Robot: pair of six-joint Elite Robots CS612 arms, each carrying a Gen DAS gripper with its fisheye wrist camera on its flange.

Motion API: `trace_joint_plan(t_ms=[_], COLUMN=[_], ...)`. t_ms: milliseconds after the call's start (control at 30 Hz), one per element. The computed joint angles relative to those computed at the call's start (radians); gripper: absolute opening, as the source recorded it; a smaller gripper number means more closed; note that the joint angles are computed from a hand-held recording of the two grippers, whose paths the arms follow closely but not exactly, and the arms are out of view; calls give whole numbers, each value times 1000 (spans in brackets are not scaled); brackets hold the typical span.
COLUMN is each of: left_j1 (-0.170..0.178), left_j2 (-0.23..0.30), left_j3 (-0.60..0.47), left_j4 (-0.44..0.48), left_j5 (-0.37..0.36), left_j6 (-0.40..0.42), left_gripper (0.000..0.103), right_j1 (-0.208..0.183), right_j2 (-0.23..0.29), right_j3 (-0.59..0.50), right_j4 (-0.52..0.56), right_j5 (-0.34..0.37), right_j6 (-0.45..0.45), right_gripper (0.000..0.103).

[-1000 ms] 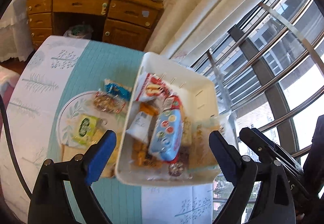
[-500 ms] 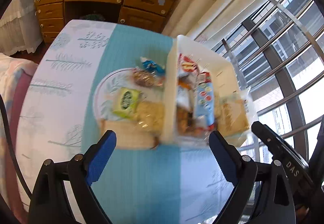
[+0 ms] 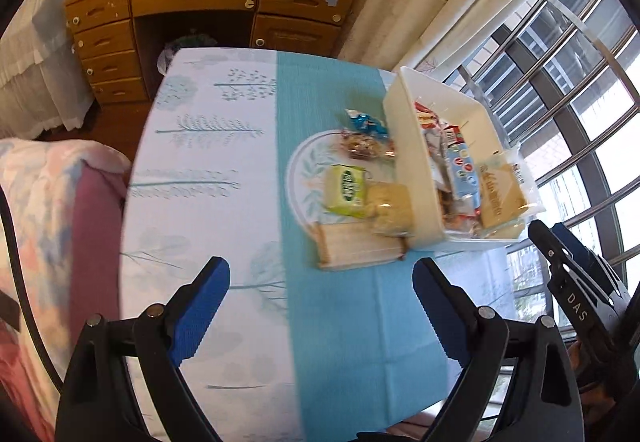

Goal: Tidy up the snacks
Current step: 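Move the left gripper to the blue-wrapped candy while the right approaches the paper-wrapped bar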

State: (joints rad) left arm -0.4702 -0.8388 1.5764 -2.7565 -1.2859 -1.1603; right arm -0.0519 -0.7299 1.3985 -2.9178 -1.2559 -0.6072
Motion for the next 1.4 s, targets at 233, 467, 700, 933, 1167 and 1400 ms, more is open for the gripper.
trace_joint_plan(t_ms=[233, 467, 700, 933, 1167, 1400], left_j1=[33, 78, 125, 160, 183, 200], left_j2=[-37, -35, -1, 85, 212, 348], left_j3=[53, 14, -62, -215, -426, -648], left_j4=[-15, 53, 106, 225, 329, 410], left_j5=[-15, -31, -83, -153, -204, -253], left_j6=[51, 129, 133, 202, 273, 322], left_gripper=[92, 92, 92, 92, 92, 92], right_j1=[27, 44, 61, 70, 77, 79], right_j2=[-20, -21, 9, 56, 101, 135], right_j3=[67, 100, 91, 60, 37, 6], right_j4=[-58, -76, -90, -96, -81, -25], right_j5=[-28, -10, -19, -20, -32, -21], right_j6=[46, 107, 156, 259, 326, 417], right_gripper=[48, 62, 68, 69, 78, 81])
